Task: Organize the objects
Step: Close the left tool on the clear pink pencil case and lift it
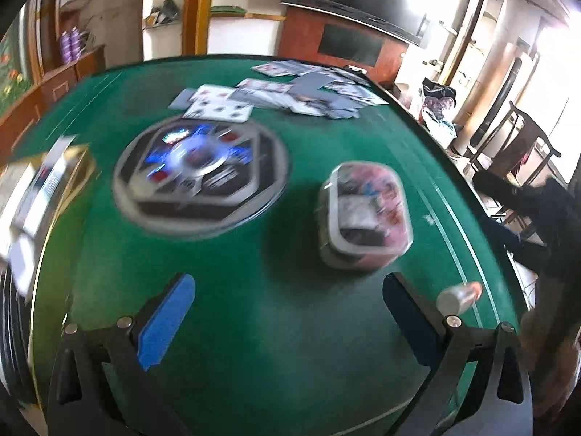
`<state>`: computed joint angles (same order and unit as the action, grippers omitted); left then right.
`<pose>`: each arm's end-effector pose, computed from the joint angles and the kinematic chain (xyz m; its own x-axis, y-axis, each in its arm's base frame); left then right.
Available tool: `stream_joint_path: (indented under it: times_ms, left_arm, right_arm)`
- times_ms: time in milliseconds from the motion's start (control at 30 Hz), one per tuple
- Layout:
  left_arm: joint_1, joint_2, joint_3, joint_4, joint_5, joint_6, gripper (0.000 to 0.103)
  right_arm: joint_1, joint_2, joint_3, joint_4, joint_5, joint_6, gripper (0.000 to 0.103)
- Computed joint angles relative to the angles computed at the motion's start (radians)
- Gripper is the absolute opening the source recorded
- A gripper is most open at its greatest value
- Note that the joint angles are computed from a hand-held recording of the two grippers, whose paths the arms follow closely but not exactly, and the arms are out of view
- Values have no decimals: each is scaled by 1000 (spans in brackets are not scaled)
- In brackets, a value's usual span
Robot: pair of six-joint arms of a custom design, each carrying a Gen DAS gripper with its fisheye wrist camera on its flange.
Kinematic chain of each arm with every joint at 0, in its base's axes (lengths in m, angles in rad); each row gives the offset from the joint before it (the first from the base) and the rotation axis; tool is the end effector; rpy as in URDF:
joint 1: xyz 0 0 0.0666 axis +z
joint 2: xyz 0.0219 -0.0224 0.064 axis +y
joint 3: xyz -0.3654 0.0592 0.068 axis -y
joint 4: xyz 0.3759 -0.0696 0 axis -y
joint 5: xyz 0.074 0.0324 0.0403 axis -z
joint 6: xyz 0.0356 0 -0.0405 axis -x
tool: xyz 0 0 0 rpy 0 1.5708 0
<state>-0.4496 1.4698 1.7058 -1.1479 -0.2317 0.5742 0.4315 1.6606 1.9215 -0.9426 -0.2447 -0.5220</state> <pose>0.4398 -0.2036 0.5029 -0.7589 -0.2208 -0.6127 -0.1379 0.9739 -0.1801 0.5141 0.2458 0.5168 -0.7837 0.1717 -0.5970 -0.2145 0.8271 0.5195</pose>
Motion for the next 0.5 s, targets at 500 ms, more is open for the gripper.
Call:
stream_joint_path:
  times_ms: [500]
  left_arm:
    - [-23,257,273,-28,-78,-40,103]
  right_arm:
    - [-33,-6,-35,20,-134,-82,94]
